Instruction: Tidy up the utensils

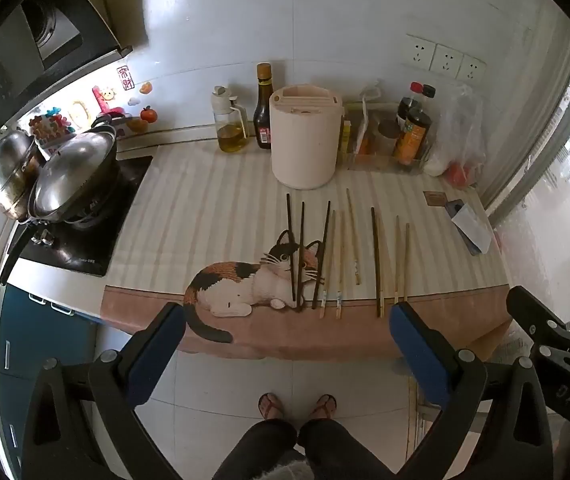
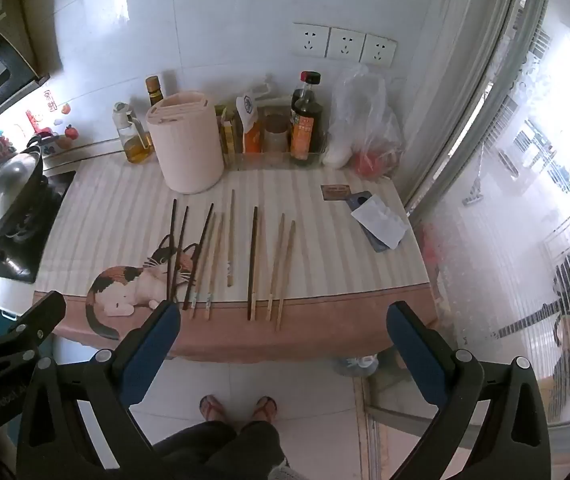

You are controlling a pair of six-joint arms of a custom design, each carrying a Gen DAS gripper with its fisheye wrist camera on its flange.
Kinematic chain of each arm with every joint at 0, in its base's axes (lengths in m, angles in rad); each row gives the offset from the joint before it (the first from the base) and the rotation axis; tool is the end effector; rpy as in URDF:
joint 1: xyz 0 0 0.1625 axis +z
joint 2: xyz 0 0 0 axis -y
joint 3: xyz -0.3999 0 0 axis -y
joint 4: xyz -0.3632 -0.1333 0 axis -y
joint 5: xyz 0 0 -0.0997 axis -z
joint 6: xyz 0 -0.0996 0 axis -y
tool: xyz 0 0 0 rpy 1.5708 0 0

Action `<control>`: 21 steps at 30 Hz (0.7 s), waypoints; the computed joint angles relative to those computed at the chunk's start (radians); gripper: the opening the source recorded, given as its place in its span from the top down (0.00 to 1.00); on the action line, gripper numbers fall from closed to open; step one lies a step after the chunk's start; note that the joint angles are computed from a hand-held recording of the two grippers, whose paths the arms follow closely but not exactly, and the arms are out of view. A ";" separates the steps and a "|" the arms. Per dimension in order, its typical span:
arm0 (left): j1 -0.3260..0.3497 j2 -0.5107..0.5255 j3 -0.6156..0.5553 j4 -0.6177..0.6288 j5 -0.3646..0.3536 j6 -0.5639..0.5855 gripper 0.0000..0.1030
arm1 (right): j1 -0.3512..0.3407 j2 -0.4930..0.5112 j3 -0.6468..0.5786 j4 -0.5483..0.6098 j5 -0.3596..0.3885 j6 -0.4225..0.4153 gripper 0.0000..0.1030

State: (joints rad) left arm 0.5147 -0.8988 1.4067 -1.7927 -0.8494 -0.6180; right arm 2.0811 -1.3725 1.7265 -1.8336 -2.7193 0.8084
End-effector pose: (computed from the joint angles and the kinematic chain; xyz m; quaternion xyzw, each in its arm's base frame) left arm -0.4598 -0.4888 0.1989 0.2503 0.8930 -0.1701 0.3330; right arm 0.2886 -0.4287 0.3789 -0.1001 -0.8331 0.3022 0.4523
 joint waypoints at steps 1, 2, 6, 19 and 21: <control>0.001 -0.003 0.004 -0.009 -0.002 0.005 0.00 | 0.001 -0.001 0.002 -0.008 0.003 -0.004 0.00; 0.000 -0.002 0.004 -0.009 -0.001 0.004 0.00 | 0.002 0.000 0.000 -0.002 0.002 0.001 0.00; 0.000 -0.004 0.006 -0.013 0.000 0.002 0.00 | 0.007 -0.001 0.001 0.003 0.001 0.011 0.00; -0.004 -0.020 0.011 -0.005 -0.002 -0.002 0.00 | 0.022 0.000 -0.010 0.044 0.001 0.040 0.00; -0.010 -0.032 0.019 0.006 -0.004 -0.010 0.00 | 0.022 -0.002 -0.007 0.039 -0.002 0.037 0.00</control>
